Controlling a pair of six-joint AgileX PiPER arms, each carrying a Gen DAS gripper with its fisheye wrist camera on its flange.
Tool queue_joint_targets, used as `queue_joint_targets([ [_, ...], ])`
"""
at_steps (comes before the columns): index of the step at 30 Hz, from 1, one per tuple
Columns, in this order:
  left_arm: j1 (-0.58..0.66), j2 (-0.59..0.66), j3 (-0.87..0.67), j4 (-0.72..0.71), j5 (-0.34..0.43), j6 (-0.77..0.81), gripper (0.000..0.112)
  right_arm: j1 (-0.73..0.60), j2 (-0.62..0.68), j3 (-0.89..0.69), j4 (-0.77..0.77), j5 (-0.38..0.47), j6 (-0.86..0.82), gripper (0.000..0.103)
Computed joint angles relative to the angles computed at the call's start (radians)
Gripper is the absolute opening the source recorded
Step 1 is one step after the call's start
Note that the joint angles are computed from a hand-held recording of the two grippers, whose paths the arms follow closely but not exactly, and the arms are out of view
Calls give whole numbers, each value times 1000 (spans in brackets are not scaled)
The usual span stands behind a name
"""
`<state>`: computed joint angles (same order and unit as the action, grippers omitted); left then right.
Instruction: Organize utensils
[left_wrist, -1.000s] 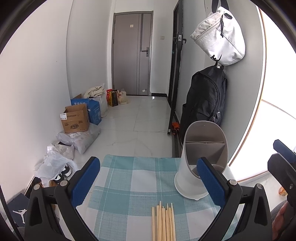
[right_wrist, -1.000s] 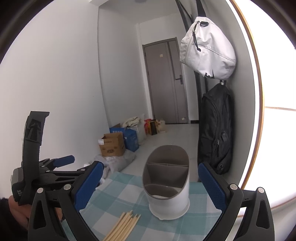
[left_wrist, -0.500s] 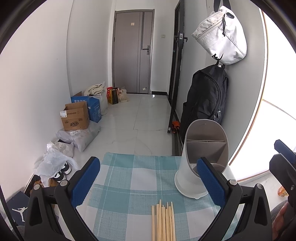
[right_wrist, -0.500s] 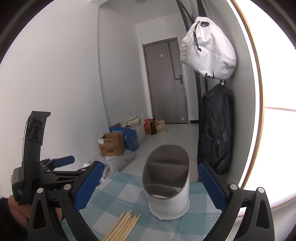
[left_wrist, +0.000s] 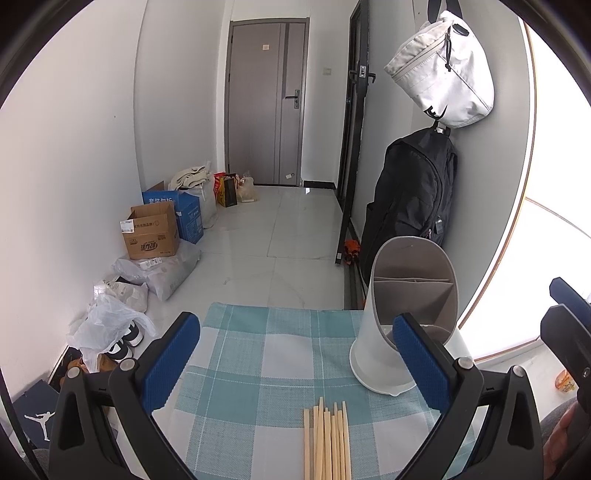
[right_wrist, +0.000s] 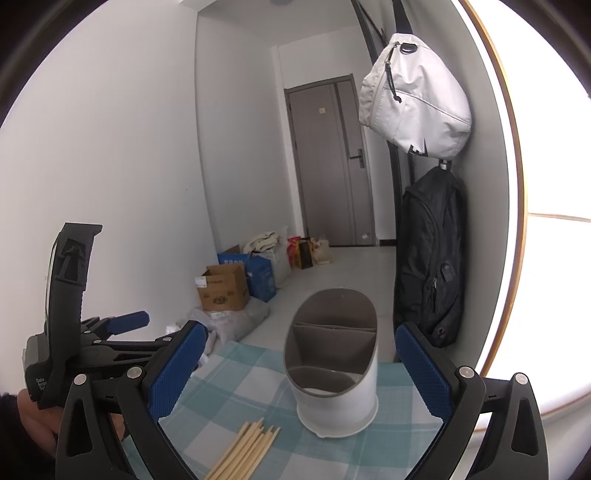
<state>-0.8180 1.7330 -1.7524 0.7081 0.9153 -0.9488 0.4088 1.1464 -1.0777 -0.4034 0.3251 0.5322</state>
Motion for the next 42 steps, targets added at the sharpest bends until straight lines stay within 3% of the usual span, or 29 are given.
queue_joint_targets([
  [10,19,-4,7,-44,4,22,102,13,26,-22,105,50,-107,103],
  [17,111,-23,31,-162,12,67,102,-75,112,-86,543,200,-433,99],
  [20,156,-30,48,-214,22,91,102,-102,176,-114,661,281,-488,90],
  [22,181,-33,59,-250,25,120,102,-102,226,-135,705,337,-494,76],
  [26,240,-45,95,-339,25,181,102,-91,352,-207,804,465,-537,66],
  [32,311,-35,100,-481,46,272,102,-33,550,-379,744,616,-443,35],
  [37,324,-31,100,-487,45,308,102,4,651,-501,640,674,-351,32],
  [42,363,-41,118,-538,25,368,102,-14,732,-614,640,784,-296,25],
])
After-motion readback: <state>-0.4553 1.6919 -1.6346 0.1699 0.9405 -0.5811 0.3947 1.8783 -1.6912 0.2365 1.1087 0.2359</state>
